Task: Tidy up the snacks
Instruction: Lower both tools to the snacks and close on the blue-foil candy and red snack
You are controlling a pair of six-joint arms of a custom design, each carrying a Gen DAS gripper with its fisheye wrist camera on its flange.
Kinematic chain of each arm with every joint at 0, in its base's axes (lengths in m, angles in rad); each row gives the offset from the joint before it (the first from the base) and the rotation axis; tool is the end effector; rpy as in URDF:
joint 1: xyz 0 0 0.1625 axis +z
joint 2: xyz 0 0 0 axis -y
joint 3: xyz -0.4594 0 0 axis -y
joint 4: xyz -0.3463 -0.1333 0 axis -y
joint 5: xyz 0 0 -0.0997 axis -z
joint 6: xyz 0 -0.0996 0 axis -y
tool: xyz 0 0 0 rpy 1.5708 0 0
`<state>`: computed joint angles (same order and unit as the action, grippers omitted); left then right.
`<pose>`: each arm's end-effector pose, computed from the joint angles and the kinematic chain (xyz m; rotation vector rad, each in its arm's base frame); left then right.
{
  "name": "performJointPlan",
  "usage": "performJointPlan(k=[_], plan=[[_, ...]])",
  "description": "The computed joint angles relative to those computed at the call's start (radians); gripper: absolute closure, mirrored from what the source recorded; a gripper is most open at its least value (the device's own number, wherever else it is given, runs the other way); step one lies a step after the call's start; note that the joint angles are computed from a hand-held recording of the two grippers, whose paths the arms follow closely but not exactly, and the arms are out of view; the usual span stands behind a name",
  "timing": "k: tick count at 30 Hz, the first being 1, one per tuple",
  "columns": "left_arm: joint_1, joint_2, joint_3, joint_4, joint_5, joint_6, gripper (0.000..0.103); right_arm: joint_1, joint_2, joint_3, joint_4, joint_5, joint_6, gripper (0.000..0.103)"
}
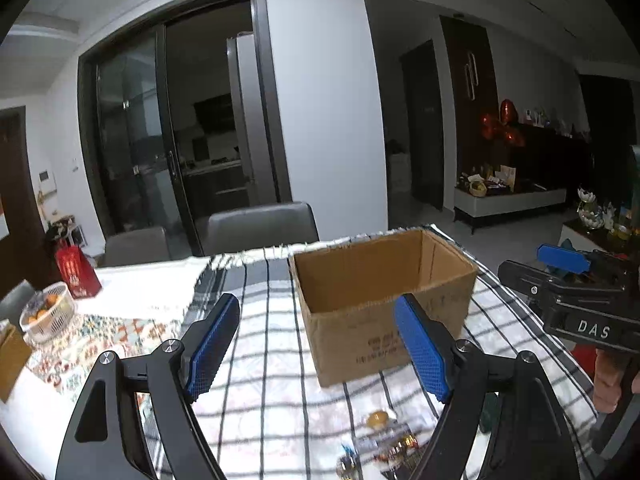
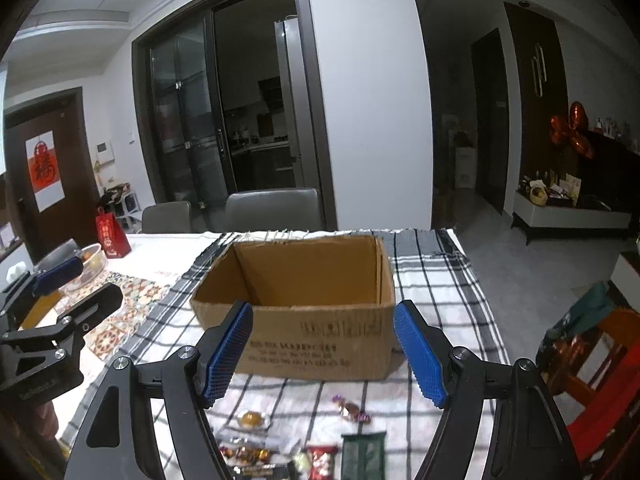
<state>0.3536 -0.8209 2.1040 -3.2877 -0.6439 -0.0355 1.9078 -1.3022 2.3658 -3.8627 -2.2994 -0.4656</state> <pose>-0.4206 -0.3823 0.1543 1.1127 2.1312 -1.1267 0.1934 -0.3493 0.3717 0.2865 -2.0532 1.3597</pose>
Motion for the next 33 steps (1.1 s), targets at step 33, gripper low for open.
performJointPlan(k=[33], plan=[[0.034, -0.047, 0.237, 0.241, -0.173, -0.37, 0.034, -0.099, 0.152, 0.259, -0.162, -0.008, 0.11, 0.032]])
